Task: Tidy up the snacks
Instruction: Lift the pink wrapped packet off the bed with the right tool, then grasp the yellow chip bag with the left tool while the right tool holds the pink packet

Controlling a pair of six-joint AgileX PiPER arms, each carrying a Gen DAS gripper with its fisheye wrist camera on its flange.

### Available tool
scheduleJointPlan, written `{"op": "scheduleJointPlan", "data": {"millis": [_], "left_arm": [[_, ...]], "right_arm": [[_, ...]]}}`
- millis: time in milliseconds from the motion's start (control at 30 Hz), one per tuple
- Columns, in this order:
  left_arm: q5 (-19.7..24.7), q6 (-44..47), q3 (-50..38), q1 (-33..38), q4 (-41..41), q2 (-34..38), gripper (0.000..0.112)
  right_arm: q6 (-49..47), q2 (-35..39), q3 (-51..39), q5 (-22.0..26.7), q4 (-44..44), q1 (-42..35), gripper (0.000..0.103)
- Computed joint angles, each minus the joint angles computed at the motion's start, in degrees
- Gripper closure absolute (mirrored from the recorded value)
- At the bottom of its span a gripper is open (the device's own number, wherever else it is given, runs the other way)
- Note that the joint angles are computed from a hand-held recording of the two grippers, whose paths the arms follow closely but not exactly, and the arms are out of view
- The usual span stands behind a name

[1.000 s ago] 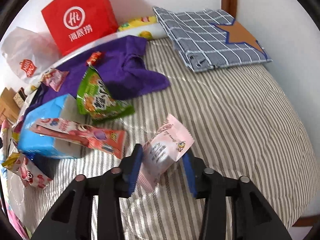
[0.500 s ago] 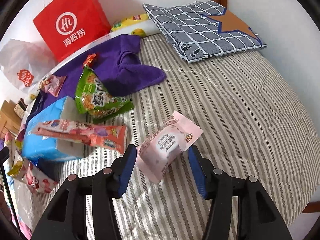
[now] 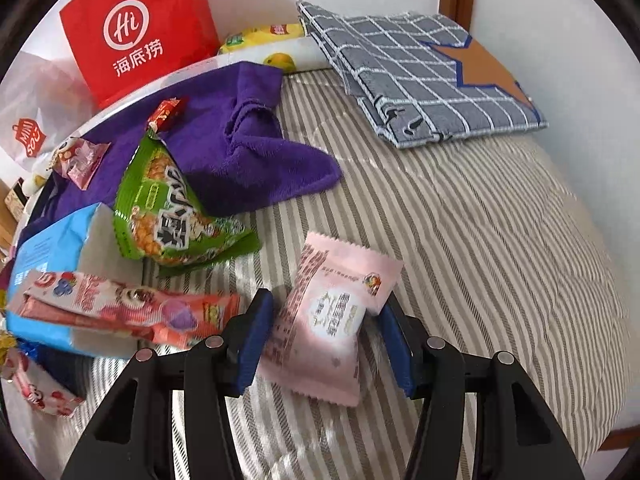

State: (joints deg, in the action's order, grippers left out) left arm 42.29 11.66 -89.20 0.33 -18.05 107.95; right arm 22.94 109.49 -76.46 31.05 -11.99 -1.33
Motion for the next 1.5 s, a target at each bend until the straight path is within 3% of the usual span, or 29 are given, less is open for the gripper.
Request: {"op": "scheduleJointPlan", "data": {"millis": [167, 300, 733, 967, 1200, 1400, 1500], "left_arm": [[-0.3, 0.7, 1.0, 0.3, -0.7, -0.6, 0.04], [-0.6, 2.7, 2.6, 1.0, -2.7, -1.9, 0.04], [-0.2, 9.5, 8.5, -0.2, -8.1, -5.9, 0.032], [-1.9, 6.5, 8.6, -3.8, -4.0, -5.2, 0.032], [1.6, 5.3, 5.0, -4.5, -2.6, 0.2, 0.032], [-1.1, 7.1, 7.7, -3.6, -4.9, 0.0, 0.034], [-1.1, 8.9, 8.4, -2.6, -7.7, -0.2, 0.037]], "right_arm": [[-0.4, -1.8, 3.9, -5.0, -3.4, 0.7, 0.07], [-6.1, -4.7, 6.7, -6.7, 2.9, -0.6, 0.07], [-7.9, -17.0, 18.8, -9.4, 7.1, 0.3, 0.07], [-11.4, -18.3, 22.2, -10.1, 13.2, 1.7, 0.07], [-8.4, -19.0, 24.2, -10.9, 11.7, 4.8, 0.07], [-8.1, -17.1, 24.3, -12.8, 11.8, 7.5, 0.07], [-1.4, -16.7, 24.7, -14.2, 4.1, 9.3, 0.069]]}}
